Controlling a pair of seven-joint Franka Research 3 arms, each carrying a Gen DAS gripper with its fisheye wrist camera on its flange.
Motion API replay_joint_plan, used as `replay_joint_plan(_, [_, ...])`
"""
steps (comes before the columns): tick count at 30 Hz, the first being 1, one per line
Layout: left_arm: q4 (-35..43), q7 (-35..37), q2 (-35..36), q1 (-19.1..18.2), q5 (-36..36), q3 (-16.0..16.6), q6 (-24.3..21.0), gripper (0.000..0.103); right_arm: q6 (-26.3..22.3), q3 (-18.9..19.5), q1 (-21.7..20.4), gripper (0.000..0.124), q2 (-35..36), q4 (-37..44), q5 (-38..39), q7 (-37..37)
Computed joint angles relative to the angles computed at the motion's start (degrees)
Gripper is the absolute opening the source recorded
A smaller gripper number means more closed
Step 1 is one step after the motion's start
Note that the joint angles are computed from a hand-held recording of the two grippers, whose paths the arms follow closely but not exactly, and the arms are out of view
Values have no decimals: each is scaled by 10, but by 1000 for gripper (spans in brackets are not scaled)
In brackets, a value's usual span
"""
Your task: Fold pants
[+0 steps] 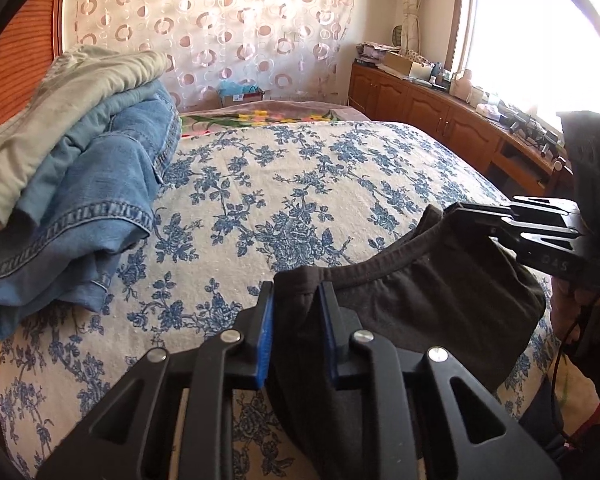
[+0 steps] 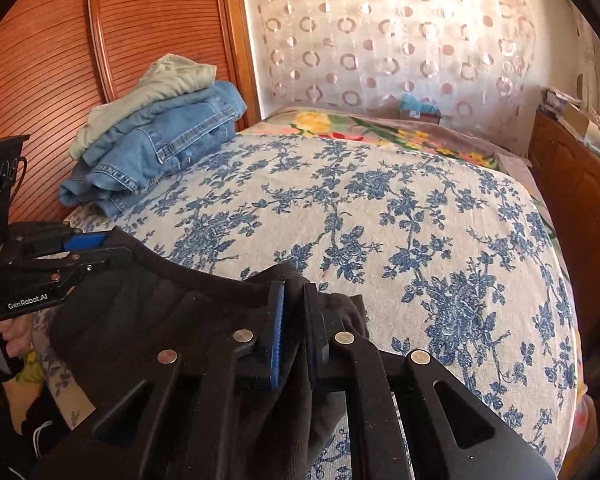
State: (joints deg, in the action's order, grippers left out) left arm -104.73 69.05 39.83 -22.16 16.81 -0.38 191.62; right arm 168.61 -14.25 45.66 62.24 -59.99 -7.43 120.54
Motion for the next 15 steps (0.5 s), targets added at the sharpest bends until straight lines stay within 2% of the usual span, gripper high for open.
replay_joint_plan(1, [0, -1, 0, 6, 1, -7, -3, 20, 2, -9, 6, 16, -5, -9, -1, 8])
replay_joint_plan(6, [-10, -6, -11, 3, 0, -3, -5, 30, 54, -36, 38, 22, -73, -131, -5, 22])
replay_joint_plan(9, [-27, -5, -21, 1, 0, -2, 7, 41, 69, -47, 56, 30, -101, -183, 5, 17])
replay_joint_plan(11, [-38, -1, -27, 15, 7, -19, 11, 48, 83, -44, 61, 33, -121, -220, 15, 9])
replay_joint_plan(15, [-66, 7, -41, -2, 3, -7, 19, 49, 89, -31, 63, 33, -143, -261, 39, -15])
